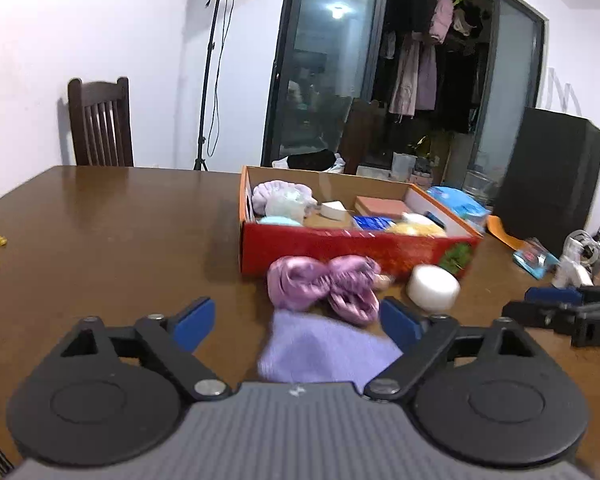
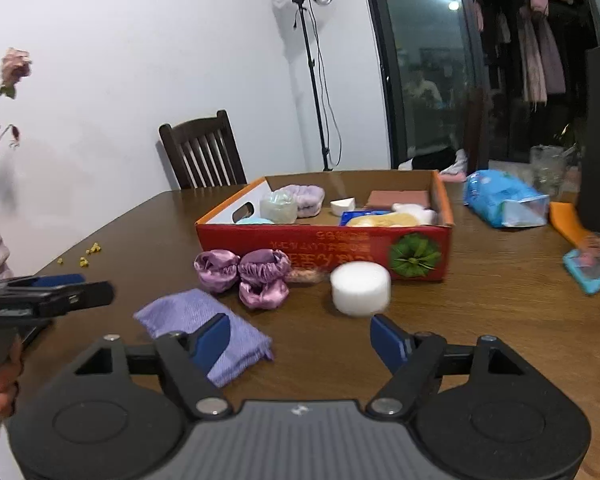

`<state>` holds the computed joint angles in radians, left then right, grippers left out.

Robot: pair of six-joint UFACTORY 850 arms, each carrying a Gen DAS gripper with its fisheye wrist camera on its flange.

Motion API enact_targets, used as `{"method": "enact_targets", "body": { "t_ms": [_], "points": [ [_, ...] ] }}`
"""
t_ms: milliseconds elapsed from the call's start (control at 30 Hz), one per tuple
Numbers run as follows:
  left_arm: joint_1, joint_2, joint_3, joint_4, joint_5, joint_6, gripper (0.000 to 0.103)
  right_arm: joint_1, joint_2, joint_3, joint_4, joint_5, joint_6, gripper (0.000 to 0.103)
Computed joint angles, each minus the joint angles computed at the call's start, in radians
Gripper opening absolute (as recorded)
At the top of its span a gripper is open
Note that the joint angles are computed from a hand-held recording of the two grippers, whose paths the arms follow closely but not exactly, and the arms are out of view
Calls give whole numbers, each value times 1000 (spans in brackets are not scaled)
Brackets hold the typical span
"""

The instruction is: Organize soft objects

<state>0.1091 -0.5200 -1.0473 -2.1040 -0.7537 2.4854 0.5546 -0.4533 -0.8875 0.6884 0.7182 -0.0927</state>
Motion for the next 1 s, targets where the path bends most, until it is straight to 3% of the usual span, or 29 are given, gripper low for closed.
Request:
{"method": "enact_targets", "body": {
  "t_ms": [267,333,400,467,600,733,833,900,1000],
  "points": [
    [-64,-258,-383,315,144,-393,72,-96,-213,-299,-102,-147,65,59],
    [-60,-301,-430,360,119,-461,63,-108,-256,-358,-115,-171,92,56],
    [-41,-336,-466,406,38,-525,45,-115,-291,-402,-121,-185,102,49],
    [-23,-362,-495,462,-33,-590,32,-118,-319,-439,-98,-211,71,37],
    [-9,-377,-516,513,-70,-636,29,-112,-327,-434,-134,-218,75,28],
    [-10,-389,-531,535,-64,-678,32,-110,-350,-461,-141,-267,57,28],
    [-8,-399,-541,541,-75,-691,32,-103,-360,-467,-97,-250,-3,24],
    [-8,-392,-533,525,-75,-671,24,-96,-362,-469,-54,-244,-61,14],
    [-16,-341,-480,488,-35,-641,14,-91,-343,-455,-60,-244,-63,9]
  ]
}}
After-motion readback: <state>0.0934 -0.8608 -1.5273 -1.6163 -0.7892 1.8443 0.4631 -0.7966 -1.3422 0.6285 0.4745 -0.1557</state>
